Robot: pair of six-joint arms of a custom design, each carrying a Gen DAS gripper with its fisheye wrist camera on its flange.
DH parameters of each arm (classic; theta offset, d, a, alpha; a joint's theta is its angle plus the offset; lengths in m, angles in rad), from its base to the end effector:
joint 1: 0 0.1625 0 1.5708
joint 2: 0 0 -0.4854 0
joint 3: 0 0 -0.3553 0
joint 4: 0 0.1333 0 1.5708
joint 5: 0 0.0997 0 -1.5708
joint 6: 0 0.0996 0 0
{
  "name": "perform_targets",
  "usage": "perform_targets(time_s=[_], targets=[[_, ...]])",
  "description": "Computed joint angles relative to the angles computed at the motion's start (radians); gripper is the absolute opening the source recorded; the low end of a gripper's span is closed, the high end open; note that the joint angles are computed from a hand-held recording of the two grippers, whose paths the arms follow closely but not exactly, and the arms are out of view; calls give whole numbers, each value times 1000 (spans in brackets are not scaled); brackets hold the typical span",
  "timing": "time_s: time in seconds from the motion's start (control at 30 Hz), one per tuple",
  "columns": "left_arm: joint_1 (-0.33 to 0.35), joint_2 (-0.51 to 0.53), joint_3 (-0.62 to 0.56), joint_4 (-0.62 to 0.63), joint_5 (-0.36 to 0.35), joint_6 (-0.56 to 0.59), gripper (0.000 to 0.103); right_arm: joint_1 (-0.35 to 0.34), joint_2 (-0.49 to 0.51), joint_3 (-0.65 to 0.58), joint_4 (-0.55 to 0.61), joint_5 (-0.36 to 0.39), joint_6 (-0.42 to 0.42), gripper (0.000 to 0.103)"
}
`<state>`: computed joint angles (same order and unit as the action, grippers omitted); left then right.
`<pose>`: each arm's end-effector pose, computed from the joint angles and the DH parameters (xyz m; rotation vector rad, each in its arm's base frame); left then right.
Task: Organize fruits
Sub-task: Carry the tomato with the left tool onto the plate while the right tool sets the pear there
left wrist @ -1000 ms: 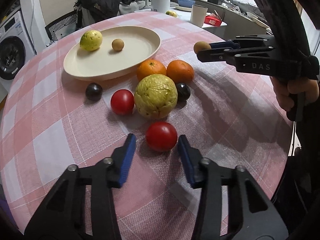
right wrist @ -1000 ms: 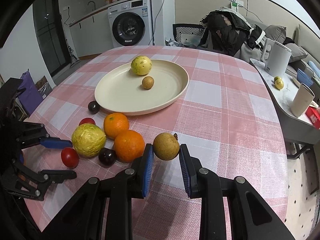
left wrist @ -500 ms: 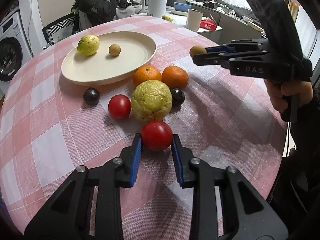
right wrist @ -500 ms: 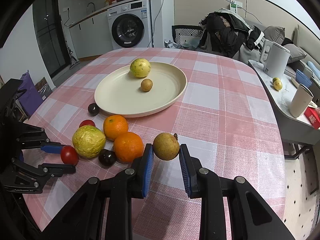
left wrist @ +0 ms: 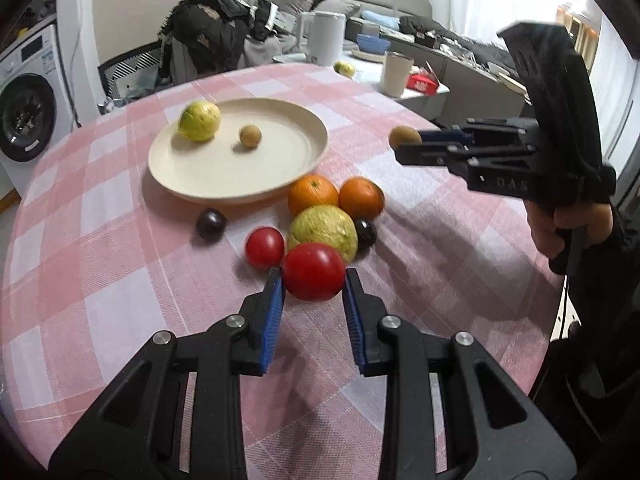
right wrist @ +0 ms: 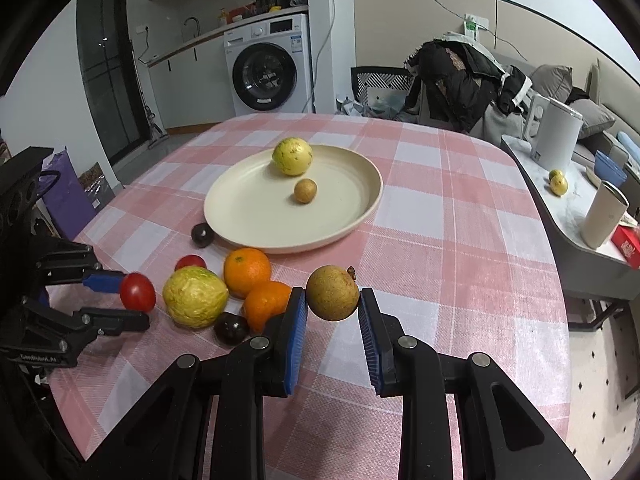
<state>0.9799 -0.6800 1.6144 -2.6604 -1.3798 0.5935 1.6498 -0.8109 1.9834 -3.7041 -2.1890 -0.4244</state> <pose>-0.2648 -0.6679 0.1008 1.6240 2.4533 -0.2284 0.1224 -0.5880 0.2221 0.1931 -2.2191 1.0075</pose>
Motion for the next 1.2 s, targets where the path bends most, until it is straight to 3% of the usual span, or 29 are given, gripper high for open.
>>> perform_targets(time_s=[0.63, 0.97, 1.2], targets=[[15, 40, -71, -185, 37, -90, 26, 8, 30, -28, -91, 85, 11, 27], [1, 93, -124, -245, 74, -90, 26, -8, 33, -69, -65, 125, 36, 27], [-4, 134, -181, -243, 81, -111, 26, -9, 43, -121, 12, 135, 20, 27]])
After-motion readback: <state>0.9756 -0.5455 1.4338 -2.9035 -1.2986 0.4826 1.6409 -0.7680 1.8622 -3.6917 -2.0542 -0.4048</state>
